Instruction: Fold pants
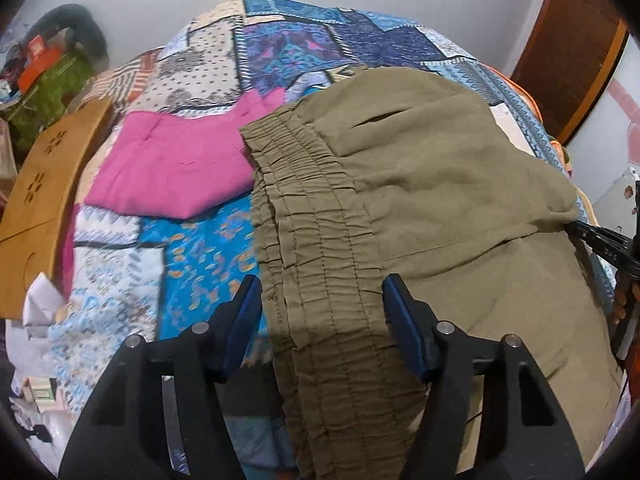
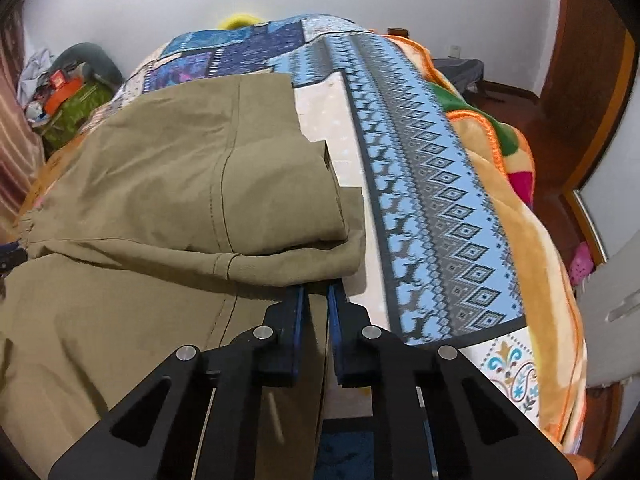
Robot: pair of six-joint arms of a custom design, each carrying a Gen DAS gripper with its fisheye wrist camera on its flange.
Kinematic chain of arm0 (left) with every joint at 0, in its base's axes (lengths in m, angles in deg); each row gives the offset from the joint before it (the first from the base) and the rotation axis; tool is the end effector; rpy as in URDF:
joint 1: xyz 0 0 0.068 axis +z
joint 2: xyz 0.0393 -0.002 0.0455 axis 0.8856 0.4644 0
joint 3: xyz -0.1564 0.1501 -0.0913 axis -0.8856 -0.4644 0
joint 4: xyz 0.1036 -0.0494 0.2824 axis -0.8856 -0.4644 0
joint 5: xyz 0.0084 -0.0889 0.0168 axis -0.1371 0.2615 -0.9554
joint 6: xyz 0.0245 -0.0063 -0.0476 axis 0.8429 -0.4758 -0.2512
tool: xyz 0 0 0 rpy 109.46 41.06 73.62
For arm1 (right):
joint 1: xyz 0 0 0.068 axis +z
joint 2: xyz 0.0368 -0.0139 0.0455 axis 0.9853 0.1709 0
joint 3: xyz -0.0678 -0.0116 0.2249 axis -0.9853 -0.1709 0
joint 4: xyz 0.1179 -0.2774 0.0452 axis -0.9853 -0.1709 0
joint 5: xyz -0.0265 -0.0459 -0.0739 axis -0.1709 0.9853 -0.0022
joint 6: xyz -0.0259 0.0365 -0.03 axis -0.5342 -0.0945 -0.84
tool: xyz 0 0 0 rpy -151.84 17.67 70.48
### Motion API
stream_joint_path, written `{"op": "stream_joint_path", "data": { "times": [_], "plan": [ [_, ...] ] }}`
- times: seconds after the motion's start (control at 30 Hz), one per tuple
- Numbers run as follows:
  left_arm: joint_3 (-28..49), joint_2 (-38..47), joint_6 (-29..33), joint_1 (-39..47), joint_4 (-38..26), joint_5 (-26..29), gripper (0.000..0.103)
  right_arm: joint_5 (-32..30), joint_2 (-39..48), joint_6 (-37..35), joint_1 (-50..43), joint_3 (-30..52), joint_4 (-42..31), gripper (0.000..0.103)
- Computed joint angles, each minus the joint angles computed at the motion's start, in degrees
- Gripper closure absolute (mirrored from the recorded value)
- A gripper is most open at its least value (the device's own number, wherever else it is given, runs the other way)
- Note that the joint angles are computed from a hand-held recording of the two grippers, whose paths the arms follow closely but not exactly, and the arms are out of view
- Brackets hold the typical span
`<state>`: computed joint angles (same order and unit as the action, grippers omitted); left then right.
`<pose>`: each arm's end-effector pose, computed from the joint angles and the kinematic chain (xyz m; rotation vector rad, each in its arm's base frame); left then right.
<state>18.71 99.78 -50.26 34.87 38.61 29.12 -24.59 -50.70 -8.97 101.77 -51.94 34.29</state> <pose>0.2790 -0.1431 0.1901 0.3318 2.6009 -0.1859 0.1879 0.0689 0.2033 0.1263 2.5490 0.1302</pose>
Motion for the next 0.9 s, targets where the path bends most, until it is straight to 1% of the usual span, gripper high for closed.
{"op": "stream_joint_path", "data": {
  "times": [0.13,0.17,0.23,0.3,0.37,0.47,0.57,0.63,0.7,0.73,0.83,0.9],
  "plan": [
    [-2.4,-3.3,-1.4,1.8,-1.4,1.5,0.039,0.6,2.9,0.4,2.6,0.9,0.5,0.093],
    [-2.7,-3.7,-1.8,1.4,-1.4,0.8,0.039,1.5,4.5,1.2,3.5,1.6,0.4,0.093],
    [-3.1,-4.3,-1.8,-0.1,-1.6,-1.7,0.039,0.7,7.9,1.7,2.7,3.3,1.0,0.093],
    [-2.8,-4.7,-0.9,-0.9,-2.4,-2.7,0.039,-0.4,10.3,2.4,1.6,4.8,1.0,0.092],
    [-1.7,-5.2,-0.3,-0.7,-4.3,-1.8,0.039,-1.2,10.4,2.4,1.1,5.7,-0.2,0.09],
    [0.0,-5.9,0.7,0.3,-5.8,-1.2,0.039,-1.4,7.6,1.9,1.2,6.5,-3.9,0.09],
    [2.7,-4.7,1.3,1.5,-6.4,-0.8,0.039,0.3,3.9,0.9,2.0,7.2,-6.9,0.081],
    [4.9,-2.7,1.3,2.4,-6.6,-0.1,0.038,0.9,1.1,0.2,1.8,7.5,-7.6,0.063],
    [7.3,0.3,1.4,3.1,-6.6,0.7,0.035,1.2,0.2,-0.7,1.3,8.2,-6.7,0.053],
    [8.2,1.7,1.4,3.3,-6.4,1.1,0.033,1.2,0.5,-1.5,0.9,8.7,-5.7,0.053],
    [11.8,7.8,2.5,4.0,-6.4,3.8,0.027,0.8,5.0,-3.4,-0.7,10.2,-2.1,0.053],
    [13.2,10.7,2.9,3.8,-6.5,4.4,0.027,0.0,9.1,-4.2,-1.6,10.5,1.2,0.053]
  ]
}}
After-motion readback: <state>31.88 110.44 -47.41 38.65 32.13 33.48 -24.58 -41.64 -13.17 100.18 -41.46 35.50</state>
